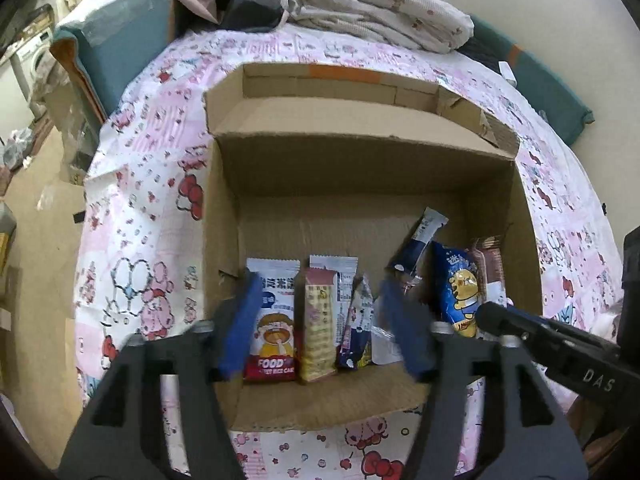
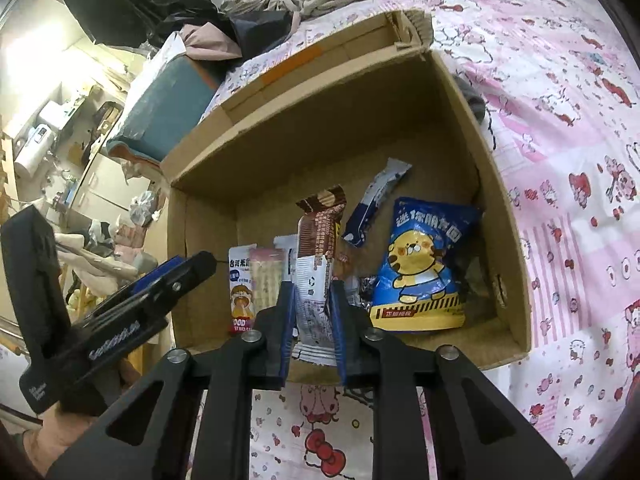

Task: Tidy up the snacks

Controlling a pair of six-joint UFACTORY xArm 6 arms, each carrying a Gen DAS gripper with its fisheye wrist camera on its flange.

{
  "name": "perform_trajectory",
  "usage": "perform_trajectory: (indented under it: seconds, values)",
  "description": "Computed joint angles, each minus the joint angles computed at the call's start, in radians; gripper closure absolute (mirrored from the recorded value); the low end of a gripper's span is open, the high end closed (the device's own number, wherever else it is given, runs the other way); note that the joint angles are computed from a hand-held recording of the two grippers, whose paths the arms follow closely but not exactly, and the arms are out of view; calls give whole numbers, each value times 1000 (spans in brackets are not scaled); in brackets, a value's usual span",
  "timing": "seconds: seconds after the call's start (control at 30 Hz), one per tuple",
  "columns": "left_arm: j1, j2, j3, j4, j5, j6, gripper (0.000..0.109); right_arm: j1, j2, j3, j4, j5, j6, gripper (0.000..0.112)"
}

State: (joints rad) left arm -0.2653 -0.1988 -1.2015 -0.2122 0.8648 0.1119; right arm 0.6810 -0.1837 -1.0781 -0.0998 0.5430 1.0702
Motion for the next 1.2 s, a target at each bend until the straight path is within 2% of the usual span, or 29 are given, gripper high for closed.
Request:
perform_trajectory:
  seconds: [0.03, 0.07, 0.13, 0.2, 0.43, 0.5, 0.53, 0.67, 0.73, 0.8, 0.97, 1.03, 1.2]
  values:
    - [-1, -15, 11, 6, -13, -2, 31, 2, -3, -1, -20, 4, 12, 73]
    - [1, -22, 15, 4, -21, 3, 28, 4, -7, -2, -39, 6, 27, 48]
    - [5, -41, 26, -12, -39, 31, 27, 8, -17, -5, -115, 16, 92, 26]
    - [1, -60, 41, 48, -67, 0, 27, 16, -23, -18, -168, 38, 121, 26]
    - [14, -119, 63, 101, -110, -41, 27, 68, -73, -48, -334, 128, 227, 25]
    - [18, -145, 79, 82, -116, -23, 27, 97, -85, -62, -405, 165, 274, 21]
    - [20, -162, 89, 82, -114, -26, 27, 113, -88, -71, -440, 186, 290, 15]
    - [37, -228, 131, 58, -119, -10, 27, 191, -99, -101, -602, 302, 356, 14]
    - [48, -265, 155, 48, -121, 7, 27, 211, -116, -95, -627, 338, 393, 14]
    - [64, -300, 176, 39, -115, 28, 17, 228, -132, -86, -654, 371, 426, 14]
    - [101, -385, 236, 4, -123, 66, 14, 291, -132, -105, -724, 458, 442, 13]
    - [110, -415, 263, 8, -135, 68, 6, 306, -131, -104, -722, 482, 461, 13]
    - [136, -453, 300, -27, -120, 86, 6, 341, -132, -106, -766, 515, 506, 13]
